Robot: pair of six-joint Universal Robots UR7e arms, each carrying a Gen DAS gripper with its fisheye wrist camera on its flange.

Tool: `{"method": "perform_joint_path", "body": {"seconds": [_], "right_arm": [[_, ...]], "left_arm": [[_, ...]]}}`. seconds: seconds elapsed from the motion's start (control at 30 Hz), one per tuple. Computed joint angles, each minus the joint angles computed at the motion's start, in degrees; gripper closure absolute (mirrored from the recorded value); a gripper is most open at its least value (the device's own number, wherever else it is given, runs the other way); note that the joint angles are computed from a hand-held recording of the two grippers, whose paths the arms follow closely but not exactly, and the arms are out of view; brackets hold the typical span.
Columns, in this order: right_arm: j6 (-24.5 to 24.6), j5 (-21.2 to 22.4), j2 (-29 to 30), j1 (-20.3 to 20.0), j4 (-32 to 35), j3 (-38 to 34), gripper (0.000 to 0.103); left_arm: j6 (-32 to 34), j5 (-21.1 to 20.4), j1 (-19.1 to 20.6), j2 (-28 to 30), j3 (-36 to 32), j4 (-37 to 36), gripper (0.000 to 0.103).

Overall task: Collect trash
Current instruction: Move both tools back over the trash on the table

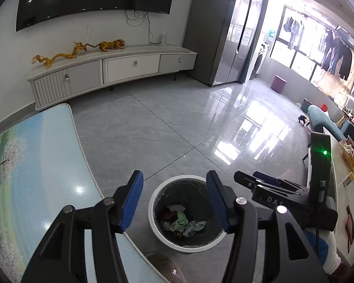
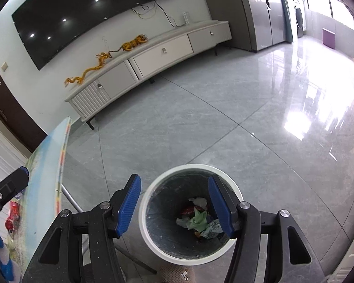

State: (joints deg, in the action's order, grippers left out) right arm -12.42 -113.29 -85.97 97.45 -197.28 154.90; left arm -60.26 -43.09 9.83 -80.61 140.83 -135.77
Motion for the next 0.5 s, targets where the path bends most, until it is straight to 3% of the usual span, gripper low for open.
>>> {"method": "perform_joint_path", "body": {"seconds": [0.27,0.5], "right_arm": [[3.4,-3.8,-1.5,11.3,3.0,-1.9,0.046],[5.7,-6.9,0.8,20.6,5.2,-4.9,0.046]], "left_arm": [[-13.9,2.0,-8.5,-14.3,1.0,24.0,0.05],[-34.9,1.2,-18.8,-28.9,-1.2,57.0,0.049]]}}
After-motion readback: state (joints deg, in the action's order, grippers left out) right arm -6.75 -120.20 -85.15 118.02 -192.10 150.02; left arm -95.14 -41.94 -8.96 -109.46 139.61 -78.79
